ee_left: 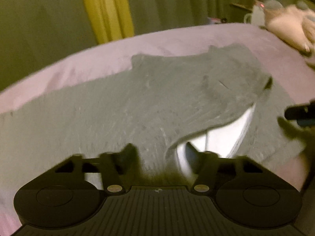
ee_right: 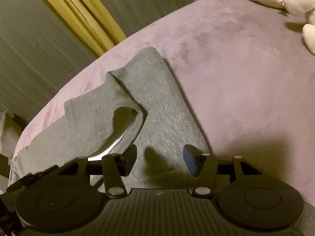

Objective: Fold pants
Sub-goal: 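Smooth the folded leg with the right tool and withdraw both tools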

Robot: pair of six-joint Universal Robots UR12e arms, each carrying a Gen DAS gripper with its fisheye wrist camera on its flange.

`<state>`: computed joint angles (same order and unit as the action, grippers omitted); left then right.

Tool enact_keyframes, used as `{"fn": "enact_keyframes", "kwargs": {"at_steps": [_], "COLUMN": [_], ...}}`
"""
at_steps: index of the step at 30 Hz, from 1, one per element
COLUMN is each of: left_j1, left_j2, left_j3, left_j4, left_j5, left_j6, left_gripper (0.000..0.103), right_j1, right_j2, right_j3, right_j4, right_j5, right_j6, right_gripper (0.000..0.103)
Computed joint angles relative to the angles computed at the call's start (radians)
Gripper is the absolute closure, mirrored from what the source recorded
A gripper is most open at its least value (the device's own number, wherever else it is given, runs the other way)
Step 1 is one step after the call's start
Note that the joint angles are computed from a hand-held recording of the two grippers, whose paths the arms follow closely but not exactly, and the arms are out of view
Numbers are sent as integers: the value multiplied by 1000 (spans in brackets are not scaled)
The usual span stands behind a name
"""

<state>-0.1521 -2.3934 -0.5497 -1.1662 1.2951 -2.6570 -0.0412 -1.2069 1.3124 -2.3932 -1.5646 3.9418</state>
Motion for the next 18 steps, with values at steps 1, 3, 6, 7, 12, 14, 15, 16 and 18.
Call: {"fn": "enact_keyframes", "kwargs": {"at_steps": [1, 3, 6, 7, 12, 14, 15, 16, 18], "left_j1": [2, 8, 16, 25, 77, 93, 101, 106, 114], "left_j2": [-10, -18, 8, 23, 76, 83, 86, 83, 65], "left_j3": [22, 51, 13, -11, -97, -111, -121, -118, -80], "left_j4": [-20, -42, 42, 76, 184, 201, 212, 211, 156], "left_j5": [-1, 3, 61, 62, 94, 125, 148, 167, 190], "left_j6": [-28, -72, -108, -110, -202, -268, -316, -357, -438], "left_gripper": [53, 47, 33, 28, 12, 12, 12, 12, 12], "right_j1": [1, 1, 2, 2, -39, -40, -38, -33, -23], "right_j2": [0, -3, 0, 3, 44, 69, 81, 92, 120], "right_j3": [-2, 2, -4, -8, -40, -72, -87, -103, -149], "right_j4": [-1, -25, -74, -88, -101, -67, -54, -47, -27], "right_j5": [-2, 8, 7, 2, 210, 220, 214, 198, 169], "right_j6": [-6, -29, -65, -70, -22, 14, 30, 43, 14], "right_gripper": [51, 51, 48, 41, 31, 29, 31, 45, 74]}}
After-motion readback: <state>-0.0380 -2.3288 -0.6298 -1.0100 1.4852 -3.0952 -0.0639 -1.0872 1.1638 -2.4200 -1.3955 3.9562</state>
